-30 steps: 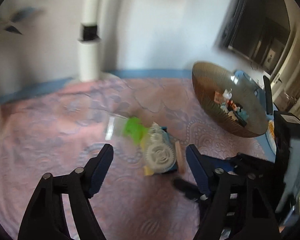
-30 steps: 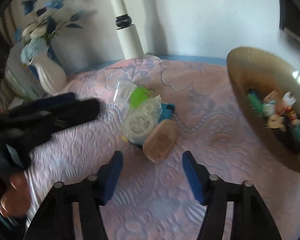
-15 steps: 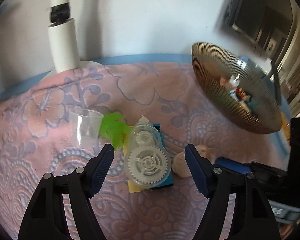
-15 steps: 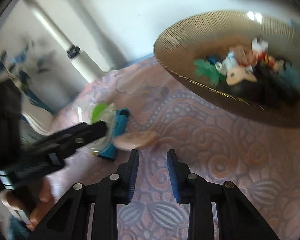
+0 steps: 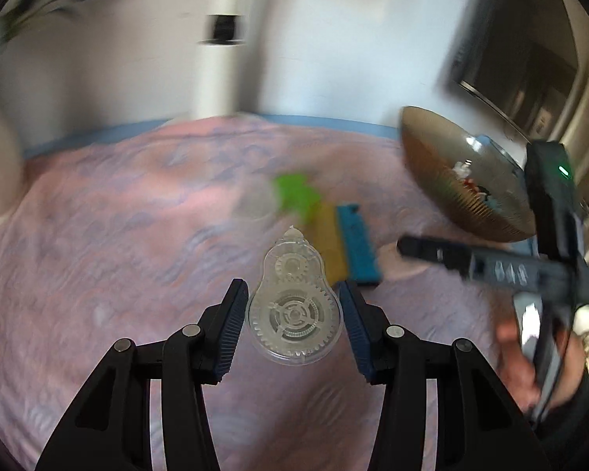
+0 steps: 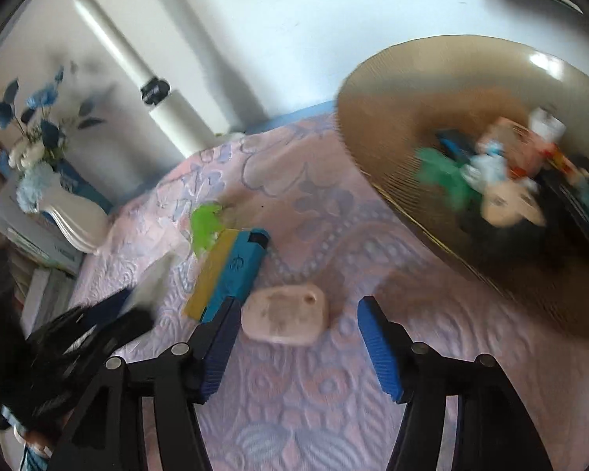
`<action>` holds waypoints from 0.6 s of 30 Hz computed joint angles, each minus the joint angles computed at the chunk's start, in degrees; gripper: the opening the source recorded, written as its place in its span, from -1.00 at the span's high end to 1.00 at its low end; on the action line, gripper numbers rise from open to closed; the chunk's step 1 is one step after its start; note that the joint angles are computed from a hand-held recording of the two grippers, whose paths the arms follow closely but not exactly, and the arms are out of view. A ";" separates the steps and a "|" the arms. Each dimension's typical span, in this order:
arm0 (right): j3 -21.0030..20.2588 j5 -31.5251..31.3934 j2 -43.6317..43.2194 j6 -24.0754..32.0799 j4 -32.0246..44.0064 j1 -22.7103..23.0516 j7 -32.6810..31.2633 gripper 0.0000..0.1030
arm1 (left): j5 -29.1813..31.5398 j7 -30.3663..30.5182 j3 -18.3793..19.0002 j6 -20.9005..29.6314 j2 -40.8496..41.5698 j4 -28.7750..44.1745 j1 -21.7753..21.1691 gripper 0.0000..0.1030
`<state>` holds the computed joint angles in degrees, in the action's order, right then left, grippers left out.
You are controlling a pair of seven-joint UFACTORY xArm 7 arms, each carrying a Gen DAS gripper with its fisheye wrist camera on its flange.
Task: Organize rigid objects
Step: 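Grasp the clear gear dispenser with the left tool while the right tool grasps the pink case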
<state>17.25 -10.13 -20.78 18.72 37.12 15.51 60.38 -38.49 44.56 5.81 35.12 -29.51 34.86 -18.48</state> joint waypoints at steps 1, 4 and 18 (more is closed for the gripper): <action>-0.19 -0.28 1.13 0.05 0.84 0.15 -1.01 -0.18 | 0.90 -0.73 -0.04 -0.42 -0.97 -1.02 1.25 0.12; -2.47 3.35 1.23 0.47 1.29 4.85 -7.33 -0.23 | 3.26 -2.34 1.05 -1.47 -1.37 -2.53 4.06 0.12; -1.26 8.10 -0.24 12.19 4.31 11.82 -19.02 -0.28 | -1.15 3.88 3.59 0.01 -0.69 -3.42 2.84 0.11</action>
